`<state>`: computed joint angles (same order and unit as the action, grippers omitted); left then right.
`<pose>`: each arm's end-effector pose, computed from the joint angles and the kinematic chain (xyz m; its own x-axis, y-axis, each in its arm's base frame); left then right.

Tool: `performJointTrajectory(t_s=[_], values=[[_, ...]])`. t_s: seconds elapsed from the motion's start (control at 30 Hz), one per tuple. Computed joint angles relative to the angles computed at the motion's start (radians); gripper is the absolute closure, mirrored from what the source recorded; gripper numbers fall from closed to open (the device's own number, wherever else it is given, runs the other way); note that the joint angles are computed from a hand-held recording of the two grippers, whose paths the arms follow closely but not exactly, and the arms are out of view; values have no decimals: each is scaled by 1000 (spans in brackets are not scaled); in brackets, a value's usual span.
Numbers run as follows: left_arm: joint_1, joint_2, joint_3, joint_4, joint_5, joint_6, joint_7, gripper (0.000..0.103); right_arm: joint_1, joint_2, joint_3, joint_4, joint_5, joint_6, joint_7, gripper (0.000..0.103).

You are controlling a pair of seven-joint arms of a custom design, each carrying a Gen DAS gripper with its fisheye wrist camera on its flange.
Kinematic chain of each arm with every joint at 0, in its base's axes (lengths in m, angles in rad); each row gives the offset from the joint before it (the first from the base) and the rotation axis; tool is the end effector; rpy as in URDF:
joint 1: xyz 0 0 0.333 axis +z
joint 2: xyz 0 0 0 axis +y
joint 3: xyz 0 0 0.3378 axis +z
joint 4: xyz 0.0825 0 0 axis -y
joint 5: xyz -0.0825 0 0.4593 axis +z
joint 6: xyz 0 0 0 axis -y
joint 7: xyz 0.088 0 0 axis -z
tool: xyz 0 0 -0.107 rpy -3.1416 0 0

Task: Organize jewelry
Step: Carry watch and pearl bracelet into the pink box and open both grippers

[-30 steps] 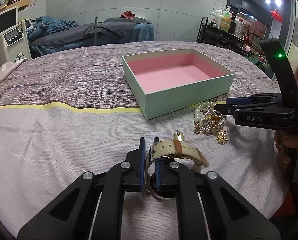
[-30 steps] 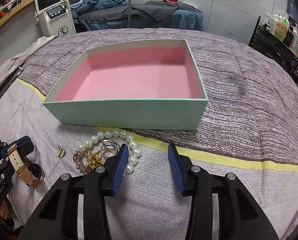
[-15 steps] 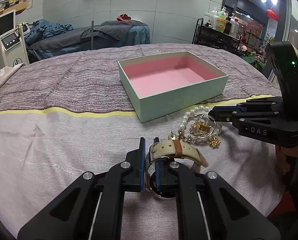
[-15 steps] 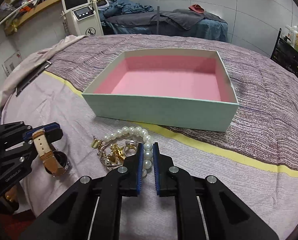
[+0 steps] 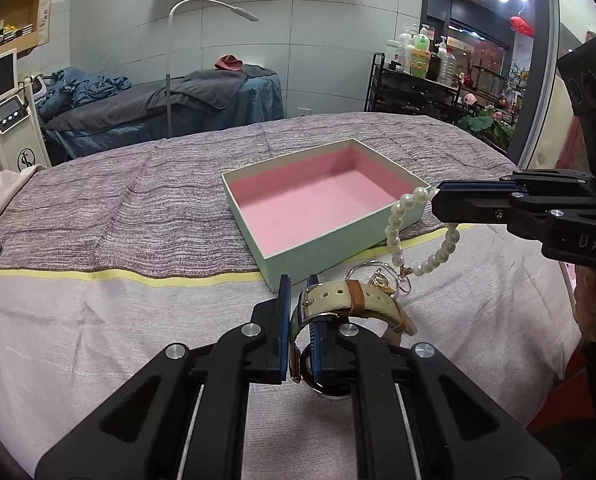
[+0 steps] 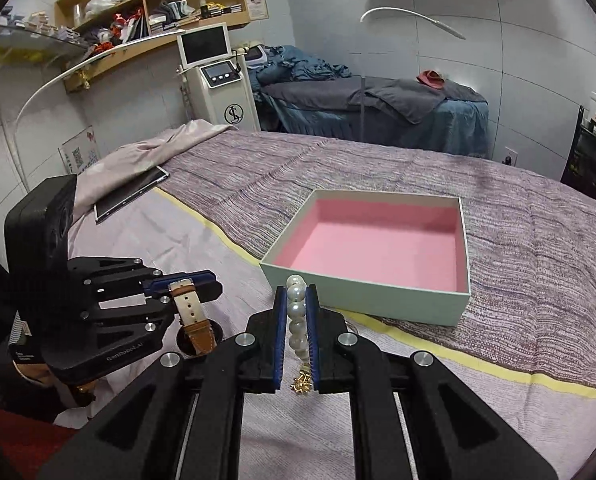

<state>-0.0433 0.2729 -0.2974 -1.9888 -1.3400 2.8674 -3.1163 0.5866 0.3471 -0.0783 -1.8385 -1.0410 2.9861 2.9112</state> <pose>0.6637 -0.1695 0.3395 -0.6462 -0.7613 0.0533 -0.5079 0.3769 -0.7746 0.6084 0.4139 0.3844 0.2133 -0.9691 -0.1242 -0.6400 -0.0425 -0.7672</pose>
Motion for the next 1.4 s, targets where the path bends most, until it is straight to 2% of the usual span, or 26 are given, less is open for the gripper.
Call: performJointTrajectory(t_s=[0.13, 0.23, 0.5, 0.6, 0.73, 0.9, 0.93, 1.0, 1.1, 1.27, 1.4], values=[[-2, 4, -4, 24, 2, -2, 15, 95, 7, -10, -23, 6, -43, 21, 63, 94], [-7, 21, -1, 59, 47, -19, -26, 95, 12, -16, -37, 15, -87, 22, 117, 94], [-18, 129, 2, 226, 296, -71, -271, 95, -20, 16, -19, 86, -134, -76, 168, 94], [-54, 199, 19, 311, 430, -53, -397, 95, -39, 38, -11, 113, -108, -95, 144, 94], [-101, 308, 59, 453, 588, -89, -594, 94, -63, 84, -3, 159, -29, -119, 76, 94], [-193, 476, 163, 692, 811, -213, -914, 94, -100, 153, 15, 216, 141, -127, -56, 94], [-200, 499, 168, 721, 839, -224, -946, 94, -107, 167, 20, 227, 178, -126, -86, 94], [-208, 545, 171, 786, 888, -259, -1005, 94, -109, 187, 18, 240, 233, -126, -126, 94], [-216, 586, 169, 833, 951, -268, -1066, 94, -101, 212, 7, 256, 298, -133, -170, 94], [-200, 609, 134, 845, 1027, -263, -1116, 94, -90, 234, -8, 262, 374, -136, -208, 94], [-192, 603, 118, 818, 1091, -224, -1146, 94, -69, 234, -32, 250, 384, -130, -207, 94]])
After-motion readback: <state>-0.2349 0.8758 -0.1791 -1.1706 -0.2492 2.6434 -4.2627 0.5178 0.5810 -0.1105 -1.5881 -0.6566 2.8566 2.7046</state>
